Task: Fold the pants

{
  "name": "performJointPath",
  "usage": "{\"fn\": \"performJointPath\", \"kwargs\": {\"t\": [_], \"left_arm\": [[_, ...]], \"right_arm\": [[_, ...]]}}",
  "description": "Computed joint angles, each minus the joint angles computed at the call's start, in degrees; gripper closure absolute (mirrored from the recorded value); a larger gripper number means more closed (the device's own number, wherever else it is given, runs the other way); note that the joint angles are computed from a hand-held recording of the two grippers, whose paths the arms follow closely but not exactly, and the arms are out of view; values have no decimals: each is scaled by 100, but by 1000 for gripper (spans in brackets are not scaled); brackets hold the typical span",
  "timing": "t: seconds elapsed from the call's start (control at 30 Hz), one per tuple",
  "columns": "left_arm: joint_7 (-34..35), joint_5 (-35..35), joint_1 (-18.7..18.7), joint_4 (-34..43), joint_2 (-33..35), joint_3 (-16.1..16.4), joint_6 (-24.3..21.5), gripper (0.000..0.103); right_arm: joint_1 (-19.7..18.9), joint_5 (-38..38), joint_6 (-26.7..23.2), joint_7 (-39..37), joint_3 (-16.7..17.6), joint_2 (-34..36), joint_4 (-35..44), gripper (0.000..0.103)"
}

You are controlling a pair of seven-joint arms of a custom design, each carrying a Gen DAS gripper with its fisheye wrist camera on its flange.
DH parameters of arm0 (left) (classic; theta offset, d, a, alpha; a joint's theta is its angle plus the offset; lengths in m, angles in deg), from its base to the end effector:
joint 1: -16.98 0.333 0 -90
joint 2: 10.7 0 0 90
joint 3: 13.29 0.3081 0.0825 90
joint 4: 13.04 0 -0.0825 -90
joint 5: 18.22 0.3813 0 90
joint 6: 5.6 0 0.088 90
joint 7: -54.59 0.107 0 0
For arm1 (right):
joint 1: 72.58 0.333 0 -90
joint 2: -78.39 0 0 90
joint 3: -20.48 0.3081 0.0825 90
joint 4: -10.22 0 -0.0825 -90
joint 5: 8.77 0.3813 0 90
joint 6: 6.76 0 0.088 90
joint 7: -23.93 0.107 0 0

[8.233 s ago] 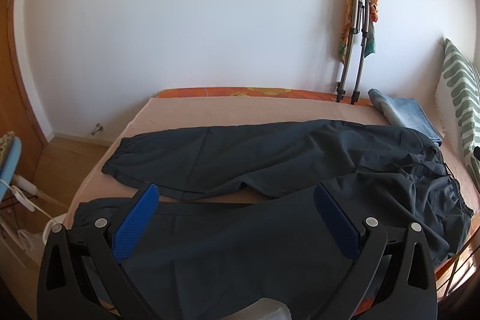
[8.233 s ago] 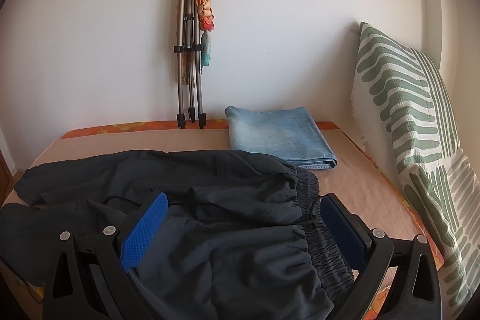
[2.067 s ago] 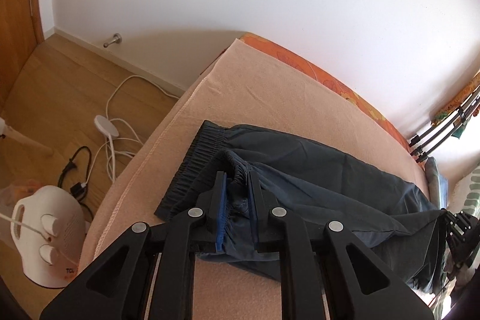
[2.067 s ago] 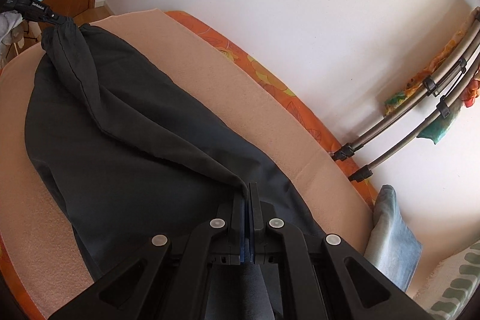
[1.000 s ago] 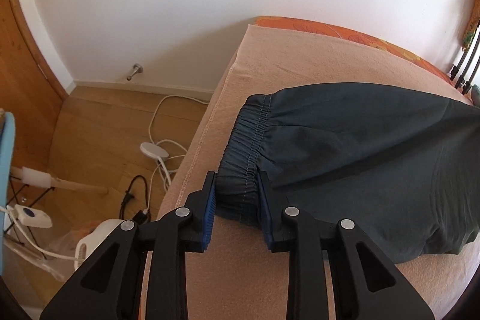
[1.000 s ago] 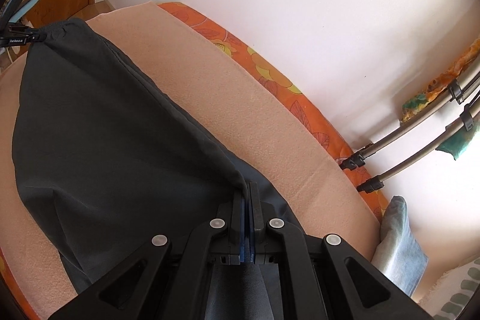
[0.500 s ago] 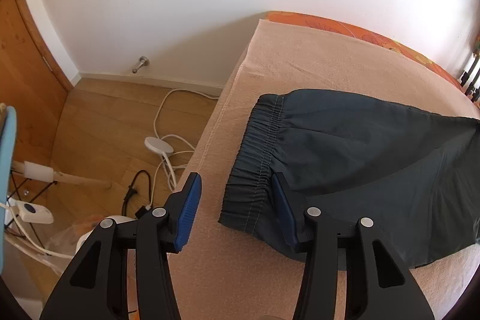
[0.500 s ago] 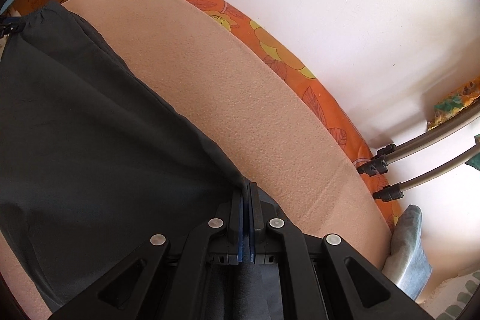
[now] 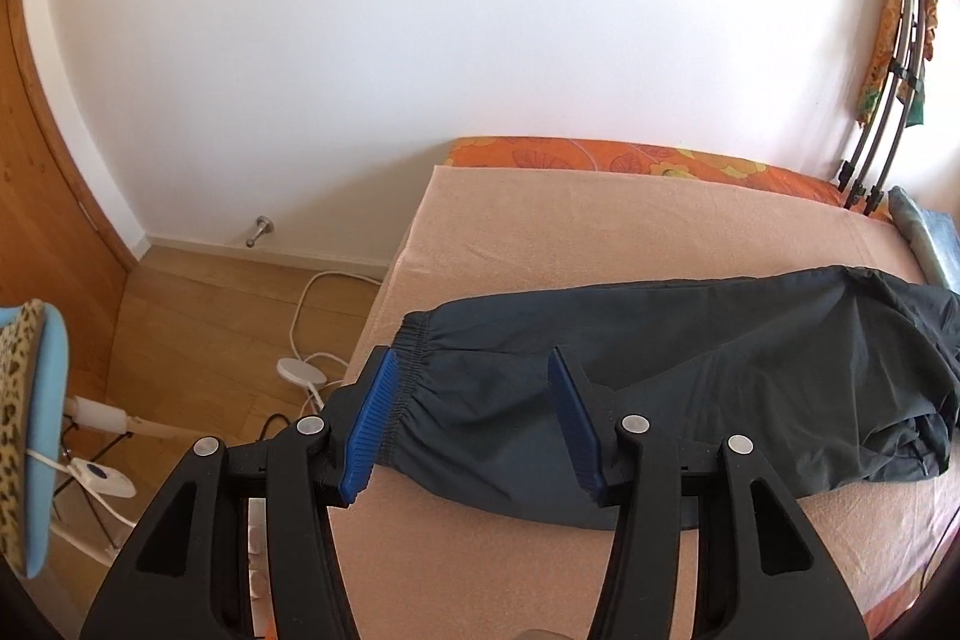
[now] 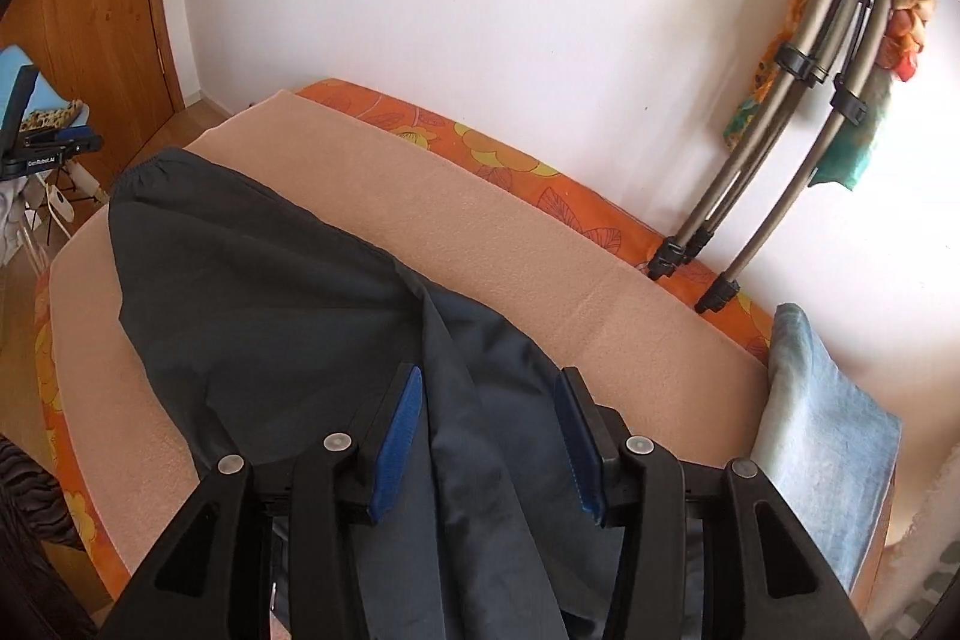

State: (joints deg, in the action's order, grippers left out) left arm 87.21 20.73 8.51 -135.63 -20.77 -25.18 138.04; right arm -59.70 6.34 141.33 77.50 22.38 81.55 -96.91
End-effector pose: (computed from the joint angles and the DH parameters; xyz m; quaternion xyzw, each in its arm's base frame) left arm 0.5046 -0.1981 0.5310 -0.7159 0.5905 -0.2159 0.3035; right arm 0.6013 0.1533 0.5501 -0.8569 0.3901 -0.2079 0.2653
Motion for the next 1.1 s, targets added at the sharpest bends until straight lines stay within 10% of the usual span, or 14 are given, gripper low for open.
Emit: {"fn": "performJointPath", "kwargs": {"t": [0.63,1.1], "left_arm": [[898,-636,-1364,2300,2188,-557,759,52],[2369,-1531,-2396,4245,4121,-841,39,47]], "right_arm": [[-1473,418,-202,-909,-519,-3166,-3230,57],[-1846,442,-429,-2090,-598,-3973,-4261,35]]}}
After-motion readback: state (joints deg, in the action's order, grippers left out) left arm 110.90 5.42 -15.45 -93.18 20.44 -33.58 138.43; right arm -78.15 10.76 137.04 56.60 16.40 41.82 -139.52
